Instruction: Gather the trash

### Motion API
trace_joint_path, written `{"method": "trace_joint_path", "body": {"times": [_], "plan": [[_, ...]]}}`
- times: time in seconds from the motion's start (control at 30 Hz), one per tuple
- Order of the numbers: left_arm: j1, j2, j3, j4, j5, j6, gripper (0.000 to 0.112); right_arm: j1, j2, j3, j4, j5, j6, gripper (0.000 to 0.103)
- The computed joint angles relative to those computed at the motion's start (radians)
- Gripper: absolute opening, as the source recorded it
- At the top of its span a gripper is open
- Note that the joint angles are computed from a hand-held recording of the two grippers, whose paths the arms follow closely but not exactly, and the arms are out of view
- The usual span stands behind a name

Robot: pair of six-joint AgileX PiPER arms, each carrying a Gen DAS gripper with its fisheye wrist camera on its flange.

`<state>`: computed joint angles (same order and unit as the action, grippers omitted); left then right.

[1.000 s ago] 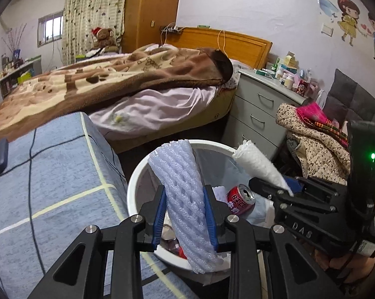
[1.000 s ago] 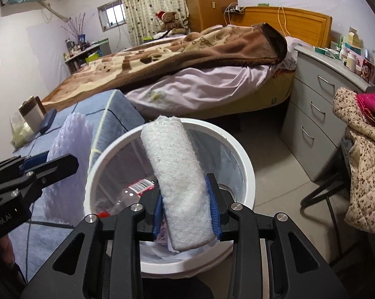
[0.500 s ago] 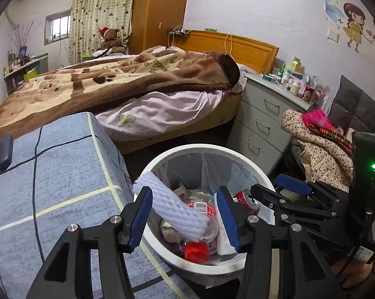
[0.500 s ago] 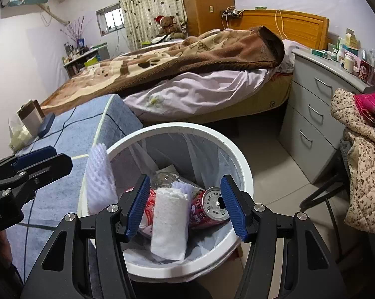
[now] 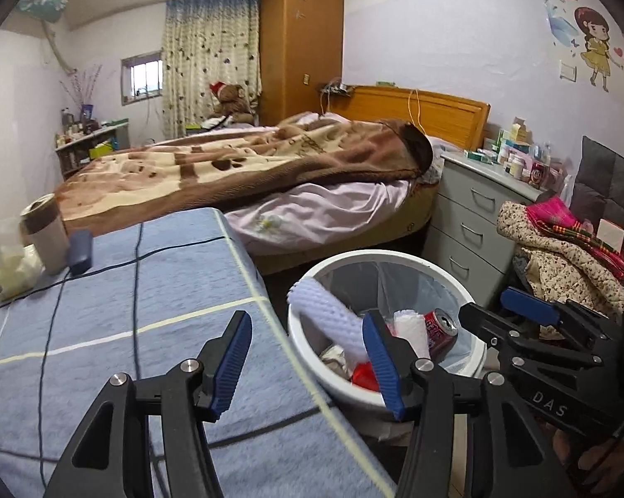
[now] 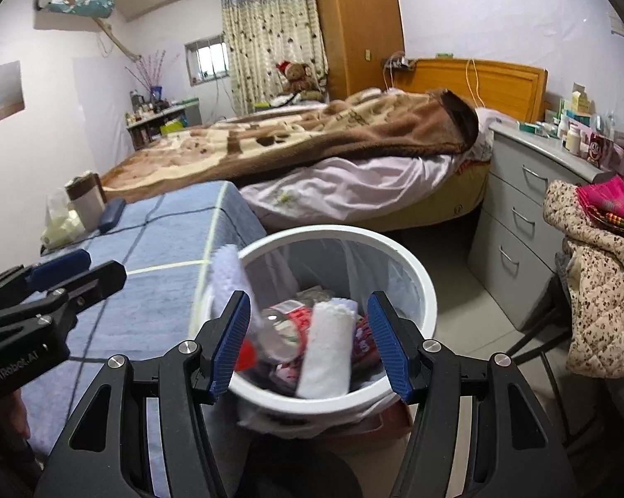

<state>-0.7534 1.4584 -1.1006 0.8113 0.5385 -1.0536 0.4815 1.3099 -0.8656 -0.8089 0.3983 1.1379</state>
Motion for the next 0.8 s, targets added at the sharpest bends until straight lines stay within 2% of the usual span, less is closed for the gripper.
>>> {"method": "trace_joint_path", "body": {"times": [0.13, 0.27, 0.4, 0.6, 0.8], "plan": [[-0.051, -0.084, 0.096, 0.132, 0.068, -0.170, 0.056, 0.071, -0.050, 0.052, -0.150, 0.021, 0.190, 0.060], [-0.093, -0.163, 0.185, 0.225, 0.119, -0.310, 0.066, 0.149, -0.069, 0.082, -0.294, 0.077, 0.365, 0.060], [-0.157, -0.235, 0.265, 0.316, 0.190, -0.432, 0.067, 0.207, -0.073, 0.099, -0.378, 0.122, 0.460, 0.060], [-0.251, -0.273, 0.305, 0.327, 0.345, -0.479, 0.067, 0.308, -0.082, 0.130, -0.494, 0.224, 0.615, 0.060], [-0.329, -0.285, 0.326, 0.354, 0.459, -0.538, 0.067, 0.360, -0.104, 0.159, -0.542, 0.297, 0.700, 0.060]]}}
